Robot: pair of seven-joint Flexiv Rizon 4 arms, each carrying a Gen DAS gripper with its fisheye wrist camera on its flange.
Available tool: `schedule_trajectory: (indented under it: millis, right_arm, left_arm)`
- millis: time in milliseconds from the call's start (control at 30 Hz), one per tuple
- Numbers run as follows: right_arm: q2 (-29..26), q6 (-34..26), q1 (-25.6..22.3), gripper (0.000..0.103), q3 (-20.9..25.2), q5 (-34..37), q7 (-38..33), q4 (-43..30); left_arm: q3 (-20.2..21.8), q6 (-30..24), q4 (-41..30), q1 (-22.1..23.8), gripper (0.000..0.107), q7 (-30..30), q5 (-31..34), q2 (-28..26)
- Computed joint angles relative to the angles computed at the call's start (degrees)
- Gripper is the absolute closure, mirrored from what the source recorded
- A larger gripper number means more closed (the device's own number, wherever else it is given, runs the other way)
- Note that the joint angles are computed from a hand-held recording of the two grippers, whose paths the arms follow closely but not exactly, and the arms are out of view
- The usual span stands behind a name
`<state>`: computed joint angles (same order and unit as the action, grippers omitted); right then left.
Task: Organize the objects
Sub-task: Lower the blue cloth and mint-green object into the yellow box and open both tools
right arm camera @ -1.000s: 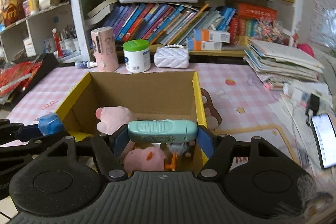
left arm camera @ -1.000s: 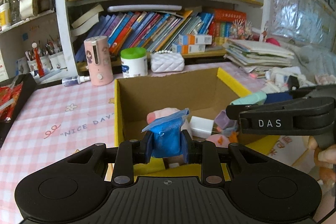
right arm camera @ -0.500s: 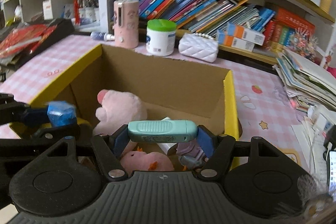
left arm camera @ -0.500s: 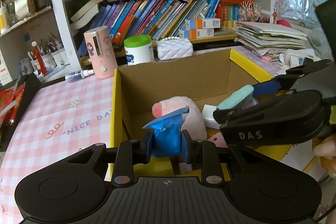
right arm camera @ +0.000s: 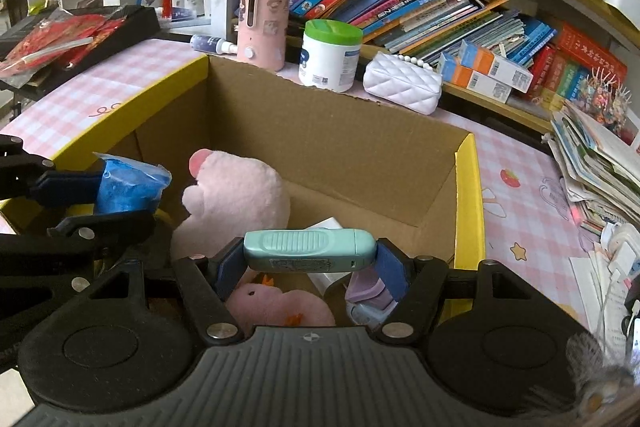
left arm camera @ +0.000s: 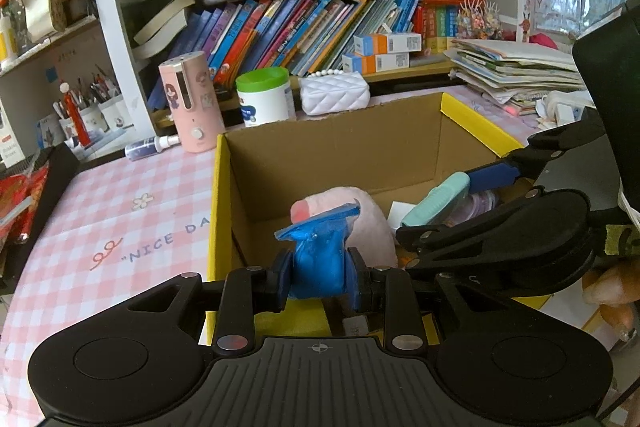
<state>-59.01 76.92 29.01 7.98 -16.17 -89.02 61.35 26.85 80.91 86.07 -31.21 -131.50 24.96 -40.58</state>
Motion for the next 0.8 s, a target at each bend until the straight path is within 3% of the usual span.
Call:
schedule_trajectory:
  millis: [133, 367, 800]
  right_arm:
    - [0.0, -0.3, -0.3, 0.036, 0.7, 0.2, -0.8, 0.0]
    - [0.1, -0.8, -0.4, 0.036, 1.0, 0.6, -1.6, -0.3]
    - [0.0, -0.9, -0.3, 0.036, 0.9, 1.1, -2.1, -0.5]
  left_arm:
    - [0.9, -0.4, -0.3, -0.7, 0.077, -0.6, 1.0, 0.0]
    - [5.2, 1.1, 0.0, -3.6, 0.056, -5.9, 4.2, 0.1]
    - [6.2, -0.1, 0.3, -5.1, 0.049, -10.5, 8.1, 1.1]
